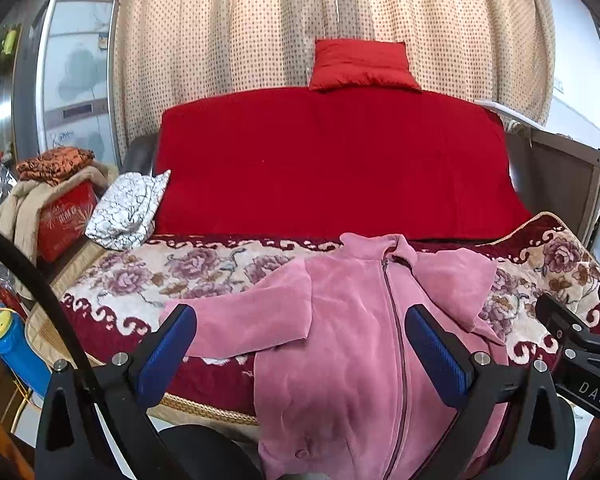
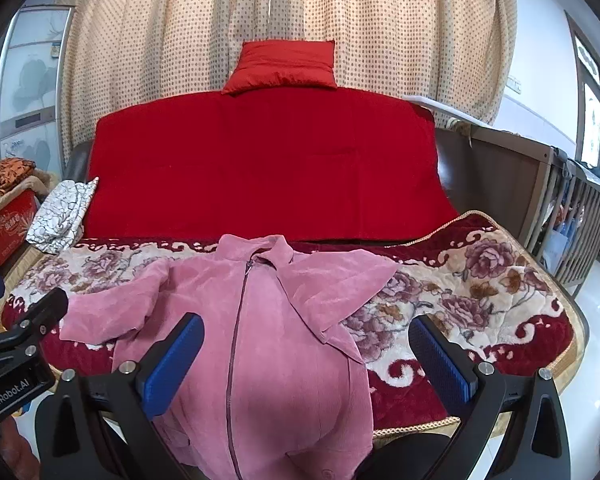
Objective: Fold large clothes
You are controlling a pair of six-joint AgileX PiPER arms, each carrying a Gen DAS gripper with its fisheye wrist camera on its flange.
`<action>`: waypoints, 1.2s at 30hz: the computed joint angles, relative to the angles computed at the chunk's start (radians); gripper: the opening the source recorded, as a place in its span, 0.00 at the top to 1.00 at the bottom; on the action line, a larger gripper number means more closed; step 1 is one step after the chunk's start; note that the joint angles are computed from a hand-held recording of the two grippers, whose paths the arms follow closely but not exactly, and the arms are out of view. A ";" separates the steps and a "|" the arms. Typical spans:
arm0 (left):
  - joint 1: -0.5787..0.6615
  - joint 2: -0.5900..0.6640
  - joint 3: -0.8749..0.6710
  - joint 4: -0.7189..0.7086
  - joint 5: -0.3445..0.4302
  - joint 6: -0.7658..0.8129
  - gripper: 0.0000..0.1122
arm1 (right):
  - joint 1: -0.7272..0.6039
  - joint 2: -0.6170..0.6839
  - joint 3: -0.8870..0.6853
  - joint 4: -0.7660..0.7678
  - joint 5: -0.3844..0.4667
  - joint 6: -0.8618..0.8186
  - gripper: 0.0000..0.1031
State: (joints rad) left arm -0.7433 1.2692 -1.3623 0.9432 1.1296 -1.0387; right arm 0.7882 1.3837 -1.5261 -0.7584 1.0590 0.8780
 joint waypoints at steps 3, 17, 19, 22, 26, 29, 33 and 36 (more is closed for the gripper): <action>0.040 0.008 -0.003 -0.056 -0.038 0.024 0.08 | -0.024 0.021 -0.009 0.022 -0.005 -0.024 0.00; 0.305 0.151 -0.136 -0.303 -0.136 0.266 0.08 | -0.132 0.171 -0.115 0.092 -0.089 -0.109 0.00; 0.363 0.199 -0.172 -0.396 -0.160 0.334 0.08 | -0.157 0.202 -0.138 0.115 -0.107 -0.122 0.00; 0.434 0.294 -0.248 -0.501 -0.167 0.412 0.08 | -0.221 0.245 -0.168 0.193 -0.161 -0.197 0.00; 0.464 0.436 -0.372 -0.487 -0.149 0.389 0.08 | -0.371 0.310 -0.210 0.407 -0.264 -0.331 0.00; 0.480 0.545 -0.484 -0.486 -0.136 0.377 0.08 | -0.514 0.373 -0.233 0.597 -0.349 -0.441 0.00; 0.502 0.738 -0.704 -0.524 -0.095 0.386 0.08 | -0.704 0.502 -0.293 0.962 -0.416 -0.637 0.00; 0.506 0.887 -0.886 -0.570 -0.033 0.411 0.08 | -0.807 0.658 -0.437 1.171 -0.357 -0.702 0.00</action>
State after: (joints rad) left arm -0.2370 2.1558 -2.2483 0.3732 1.0964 -0.6280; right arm -0.0188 2.0417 -1.9627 0.4124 0.7024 0.1765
